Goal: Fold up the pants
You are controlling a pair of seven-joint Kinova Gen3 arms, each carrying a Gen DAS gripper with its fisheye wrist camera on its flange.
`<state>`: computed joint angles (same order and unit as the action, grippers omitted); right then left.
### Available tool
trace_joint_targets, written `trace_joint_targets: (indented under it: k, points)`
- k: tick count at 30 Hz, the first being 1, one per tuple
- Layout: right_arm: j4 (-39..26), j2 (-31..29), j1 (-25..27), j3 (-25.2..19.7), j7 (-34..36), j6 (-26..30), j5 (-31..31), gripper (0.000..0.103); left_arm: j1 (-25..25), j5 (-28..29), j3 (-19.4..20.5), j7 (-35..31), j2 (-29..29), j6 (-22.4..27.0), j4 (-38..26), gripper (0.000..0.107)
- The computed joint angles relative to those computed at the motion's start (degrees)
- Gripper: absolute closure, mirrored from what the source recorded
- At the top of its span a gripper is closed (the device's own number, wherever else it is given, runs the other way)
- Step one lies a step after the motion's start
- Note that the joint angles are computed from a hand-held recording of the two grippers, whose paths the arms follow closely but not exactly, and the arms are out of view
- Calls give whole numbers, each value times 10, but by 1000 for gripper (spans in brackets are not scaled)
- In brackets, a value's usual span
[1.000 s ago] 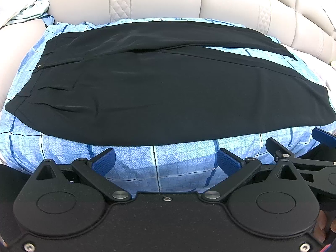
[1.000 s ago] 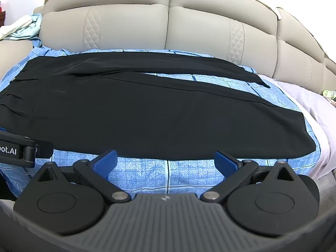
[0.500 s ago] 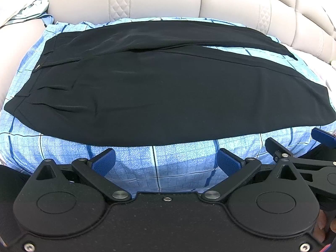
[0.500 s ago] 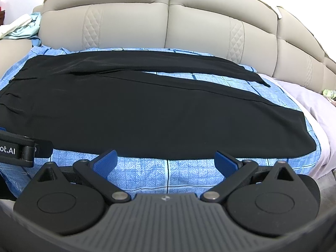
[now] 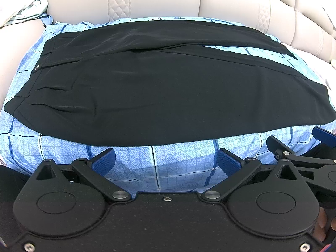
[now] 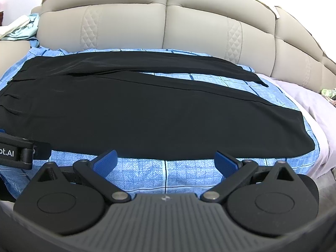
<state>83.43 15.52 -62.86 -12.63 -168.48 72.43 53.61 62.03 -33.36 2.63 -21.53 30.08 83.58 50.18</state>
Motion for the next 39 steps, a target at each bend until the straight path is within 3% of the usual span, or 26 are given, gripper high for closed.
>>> trace_joint_targets:
  k: [28,34,39]
  points:
    - [2,-2,4,1,0,3,1,0,-8,0,-2,-10,-1,-7,0,5]
    - [-7,7,16,10,18,-20,19,0,-37,-9,-8,-43,-12,-22,4,5]
    - [-69,48,47,47,45,-43,32,0,-103,-10,-26,-70,-18,-21,-18,5]
